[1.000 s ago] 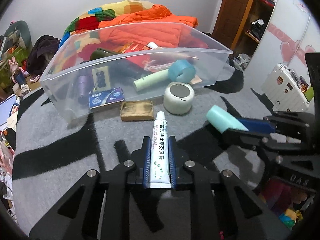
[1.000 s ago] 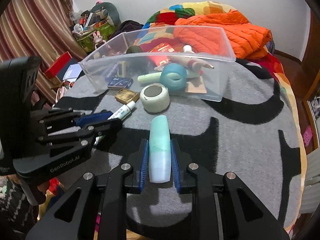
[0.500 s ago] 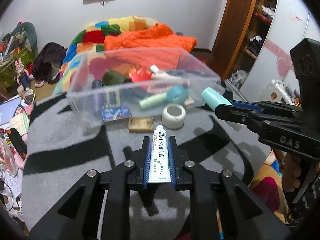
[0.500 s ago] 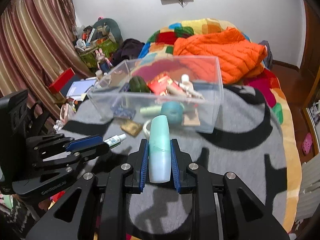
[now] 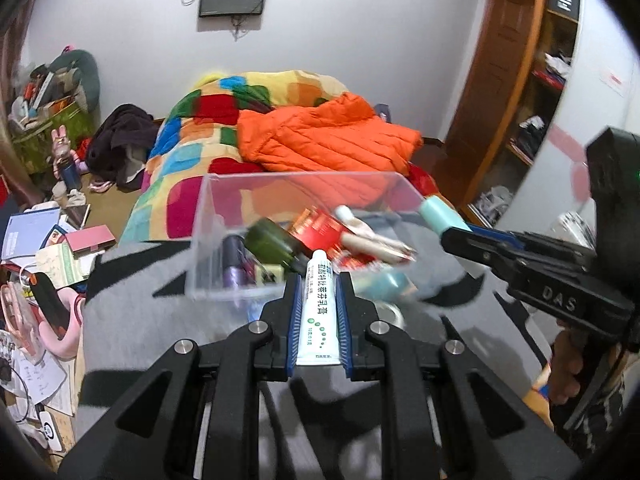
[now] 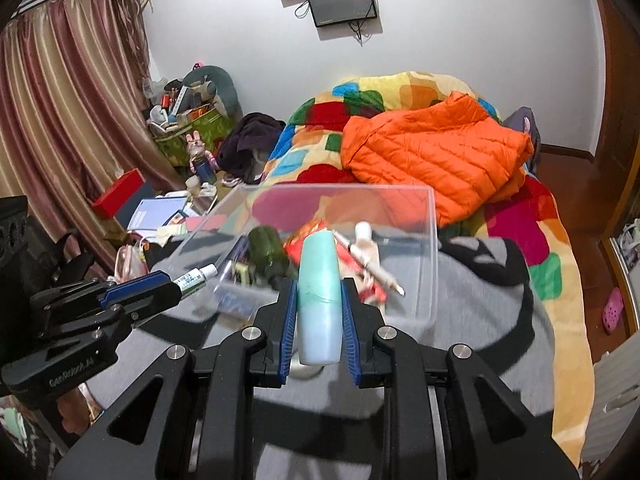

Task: Organize objects
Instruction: 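Lower the toothpaste and mint bottle into the clear box, open both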

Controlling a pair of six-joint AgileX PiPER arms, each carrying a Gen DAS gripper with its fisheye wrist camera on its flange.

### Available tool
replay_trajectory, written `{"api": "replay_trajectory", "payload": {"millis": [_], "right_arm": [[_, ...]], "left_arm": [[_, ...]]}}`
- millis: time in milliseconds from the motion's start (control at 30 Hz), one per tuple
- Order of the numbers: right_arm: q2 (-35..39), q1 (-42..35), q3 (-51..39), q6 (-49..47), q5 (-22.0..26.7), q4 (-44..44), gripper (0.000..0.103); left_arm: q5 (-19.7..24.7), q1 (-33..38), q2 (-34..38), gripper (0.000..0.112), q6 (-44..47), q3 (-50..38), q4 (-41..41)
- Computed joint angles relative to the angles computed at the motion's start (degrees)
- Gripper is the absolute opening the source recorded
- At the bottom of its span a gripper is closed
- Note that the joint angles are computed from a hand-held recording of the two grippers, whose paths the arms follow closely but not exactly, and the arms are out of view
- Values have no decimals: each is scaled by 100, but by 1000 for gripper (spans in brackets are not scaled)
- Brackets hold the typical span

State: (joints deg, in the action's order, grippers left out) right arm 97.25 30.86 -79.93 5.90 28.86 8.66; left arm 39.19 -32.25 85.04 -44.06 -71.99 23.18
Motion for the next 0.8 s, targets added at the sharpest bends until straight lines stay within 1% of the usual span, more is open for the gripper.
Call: {"api": "replay_trajectory", "payload": {"millis": [267, 367, 500, 700, 767, 800], "right_arm": [[1006, -85, -1246, -76, 487, 39, 20], [1417, -112, -1711, -221, 702, 231, 20], [1828, -75, -2197, -198, 935, 227, 20], [2051, -4, -2423, -253, 1050, 180, 20], [2073, 21, -2462, -208, 1135, 117, 20], [2092, 36, -2527, -147, 1271, 41, 22]], "left_arm": [[-17, 648, 677, 16, 844, -713, -749], [7, 750, 906, 16, 1012, -916, -910], [-30, 792, 1112, 16, 1125, -1037, -1001], [47, 798, 1341, 16, 1304, -1200, -1142], [178, 753, 1387, 17, 1166, -1256, -1000], [184, 732, 1380, 17, 1092, -1247, -906]]}}
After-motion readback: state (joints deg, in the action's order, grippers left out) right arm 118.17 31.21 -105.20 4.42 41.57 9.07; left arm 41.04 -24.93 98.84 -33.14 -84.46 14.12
